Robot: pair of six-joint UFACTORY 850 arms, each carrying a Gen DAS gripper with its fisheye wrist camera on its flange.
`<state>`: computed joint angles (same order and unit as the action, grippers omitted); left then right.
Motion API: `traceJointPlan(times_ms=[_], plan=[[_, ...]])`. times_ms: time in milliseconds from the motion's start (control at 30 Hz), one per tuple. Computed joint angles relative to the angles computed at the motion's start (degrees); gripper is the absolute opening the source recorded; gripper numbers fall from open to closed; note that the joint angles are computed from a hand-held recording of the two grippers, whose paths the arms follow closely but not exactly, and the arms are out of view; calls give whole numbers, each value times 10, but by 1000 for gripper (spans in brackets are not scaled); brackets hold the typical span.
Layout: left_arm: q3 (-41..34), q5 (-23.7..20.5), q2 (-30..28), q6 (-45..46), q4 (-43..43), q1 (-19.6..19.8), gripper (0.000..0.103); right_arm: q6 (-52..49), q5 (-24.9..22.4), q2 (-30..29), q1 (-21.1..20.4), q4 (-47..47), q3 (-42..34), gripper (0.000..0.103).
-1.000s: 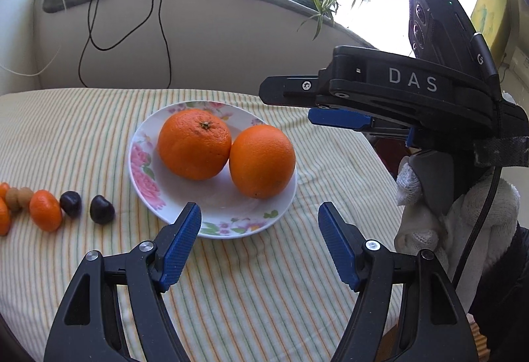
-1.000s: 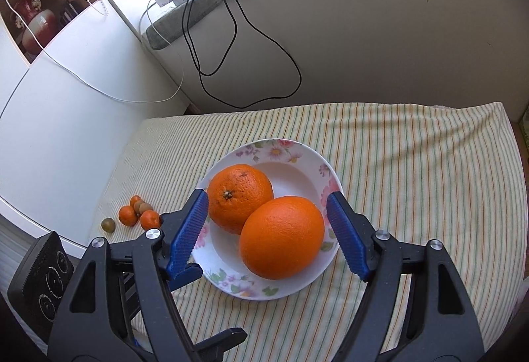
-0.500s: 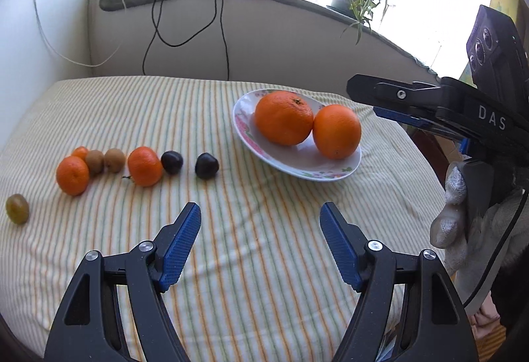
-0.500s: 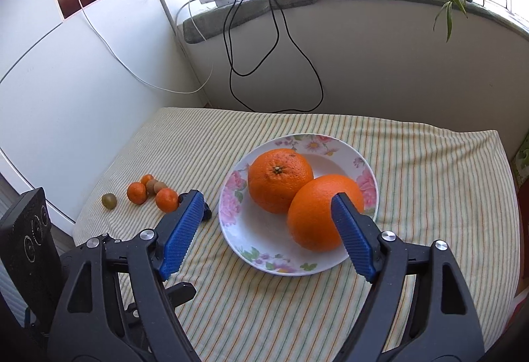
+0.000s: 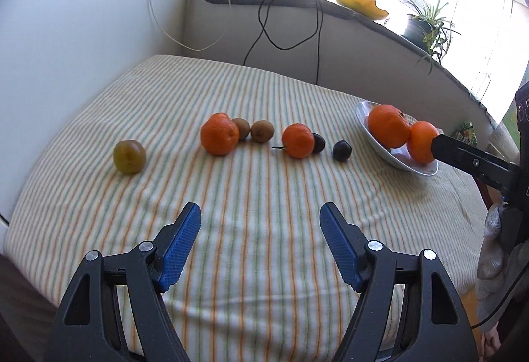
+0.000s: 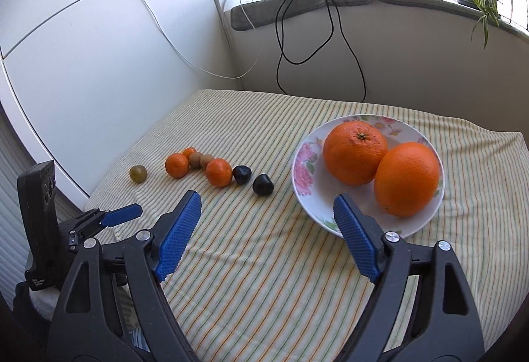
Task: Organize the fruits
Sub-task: 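Move the right tool to a tangerine while the left tool moves to the green plum, then close the right tool on the tangerine while the left tool closes on the green plum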
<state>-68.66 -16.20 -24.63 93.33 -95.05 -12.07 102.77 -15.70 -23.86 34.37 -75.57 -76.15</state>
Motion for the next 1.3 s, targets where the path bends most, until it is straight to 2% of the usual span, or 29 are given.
traceJointPlan(times_ms=[133,300,533,700,1000,1300], plan=[[3,1,0,31,-36,19,74,36,-2,-23,15,-41,-20,85],[-10,-3,-12,28,-44,41,63,-36,2,-62,21,29,-66,84],[-31,-1,-33,21,-50,65,58,-202,-1,-118,20,177,-139,60],[-56,1,-56,-9,-21,69,54,-310,-12,-151,16,267,-184,47],[-87,-9,-79,-52,27,73,50,-392,-60,-193,9,322,-247,41],[-111,-7,-97,-108,84,74,48,-445,-72,-219,-1,356,-276,40]])
